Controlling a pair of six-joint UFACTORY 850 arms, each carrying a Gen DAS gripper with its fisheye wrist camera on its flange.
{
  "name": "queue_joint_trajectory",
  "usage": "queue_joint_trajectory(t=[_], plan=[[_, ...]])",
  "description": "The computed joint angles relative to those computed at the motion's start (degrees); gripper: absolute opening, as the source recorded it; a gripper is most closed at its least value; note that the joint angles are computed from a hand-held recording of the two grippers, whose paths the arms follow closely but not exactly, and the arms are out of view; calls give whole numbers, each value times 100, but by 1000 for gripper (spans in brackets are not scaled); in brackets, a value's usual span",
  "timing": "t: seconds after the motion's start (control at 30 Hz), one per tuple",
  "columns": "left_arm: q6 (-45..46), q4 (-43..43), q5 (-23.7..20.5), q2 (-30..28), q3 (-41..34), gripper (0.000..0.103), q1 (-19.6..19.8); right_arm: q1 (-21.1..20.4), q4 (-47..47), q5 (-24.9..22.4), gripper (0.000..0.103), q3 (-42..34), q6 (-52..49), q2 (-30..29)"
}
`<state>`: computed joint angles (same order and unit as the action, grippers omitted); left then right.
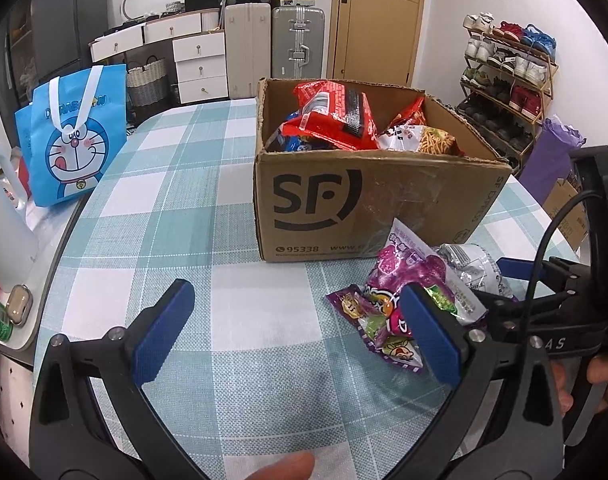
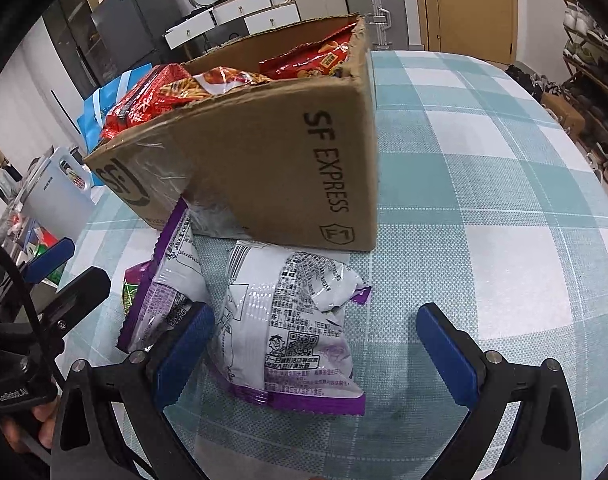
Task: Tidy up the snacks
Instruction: 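Close the right tool on the white-and-purple chip bag while the left tool approaches the pink candy bag, then lift the white chip bag with the right tool while the left tool closes on the pink candy bag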
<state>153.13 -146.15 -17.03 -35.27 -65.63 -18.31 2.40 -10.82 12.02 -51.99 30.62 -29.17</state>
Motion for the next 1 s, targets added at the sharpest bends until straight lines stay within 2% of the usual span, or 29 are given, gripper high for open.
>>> queue_joint_trajectory(t=[0.17, 0.23, 0.3, 0.43, 0.47, 0.57, 0.77, 0.93, 1.0], plan=[[70, -47, 5, -12, -1, 102, -10, -4, -36, 56, 102, 5, -44, -13], [128, -92, 21, -21, -7, 102, -22, 4, -62, 102, 98, 18, -56, -4], [163, -107, 23, -29, -4, 102, -24, 7, -255, 131, 88, 44, 91, 20], [258, -159, 16, -29, 7, 102, -42, -66, -1521, 324, 72, 84, 1314, 57], [294, -190, 11, -23, 15, 102, -45, -81, -1778, 392, 65, 98, 1570, 63], [283, -185, 8, -25, 13, 102, -44, -84, -1772, 474, 55, 147, 1575, 92], [-33, 97, 40, -71, -48, 102, -6, -35, -1991, 594, 53, 188, 1667, 122], [-192, 328, 15, -88, -59, 102, -8, 80, -1166, 361, 52, 243, 675, 263], [-361, 519, -9, -97, -61, 102, -14, 62, -1141, 404, 52, 334, 629, 387]])
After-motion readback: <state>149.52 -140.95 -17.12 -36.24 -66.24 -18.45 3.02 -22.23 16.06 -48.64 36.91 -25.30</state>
